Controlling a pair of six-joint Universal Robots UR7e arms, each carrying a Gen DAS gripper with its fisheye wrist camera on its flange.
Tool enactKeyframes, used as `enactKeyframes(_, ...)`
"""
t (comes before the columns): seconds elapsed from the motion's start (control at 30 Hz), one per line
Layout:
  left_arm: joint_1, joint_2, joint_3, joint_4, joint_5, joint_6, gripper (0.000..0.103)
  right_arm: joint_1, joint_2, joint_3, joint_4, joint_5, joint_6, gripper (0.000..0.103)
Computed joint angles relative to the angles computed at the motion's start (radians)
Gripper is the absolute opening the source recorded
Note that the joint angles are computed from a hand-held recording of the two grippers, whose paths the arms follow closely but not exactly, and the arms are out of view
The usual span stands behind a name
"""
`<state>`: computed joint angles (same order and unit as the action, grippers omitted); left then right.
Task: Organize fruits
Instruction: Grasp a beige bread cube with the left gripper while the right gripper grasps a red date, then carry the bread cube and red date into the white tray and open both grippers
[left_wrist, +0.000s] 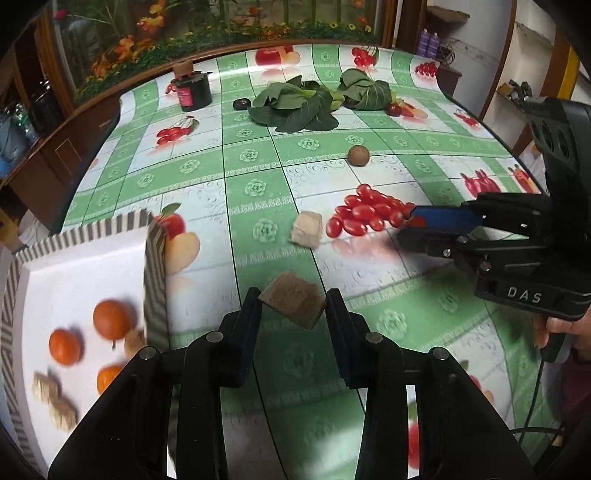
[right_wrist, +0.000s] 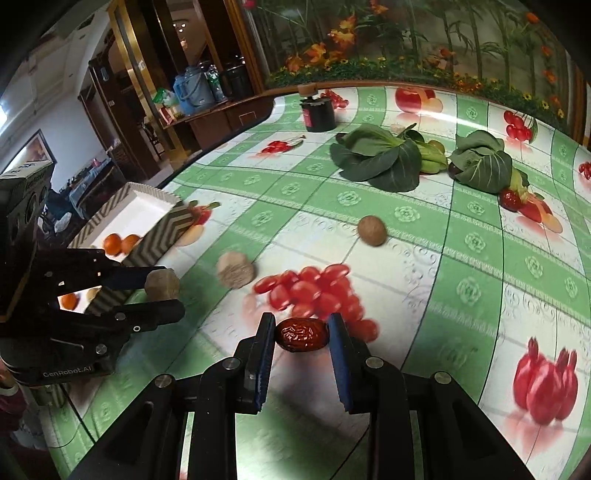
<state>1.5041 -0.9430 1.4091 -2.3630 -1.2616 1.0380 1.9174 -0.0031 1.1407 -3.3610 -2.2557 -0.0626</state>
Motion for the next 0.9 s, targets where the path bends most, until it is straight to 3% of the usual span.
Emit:
enactKeyframes(0.5,0.04,-0.124,0.104,-0.103,-0.052,0.022,0.035,0.071,0.062,-0.061,0.028,0.016,0.036,0.028)
enactKeyframes(0.9,0.082,-0.134,0.042,-0.127,-0.072,0.017,0.035,0.12,0.15,-0.249,0.146,0.032,-0.008,0.028)
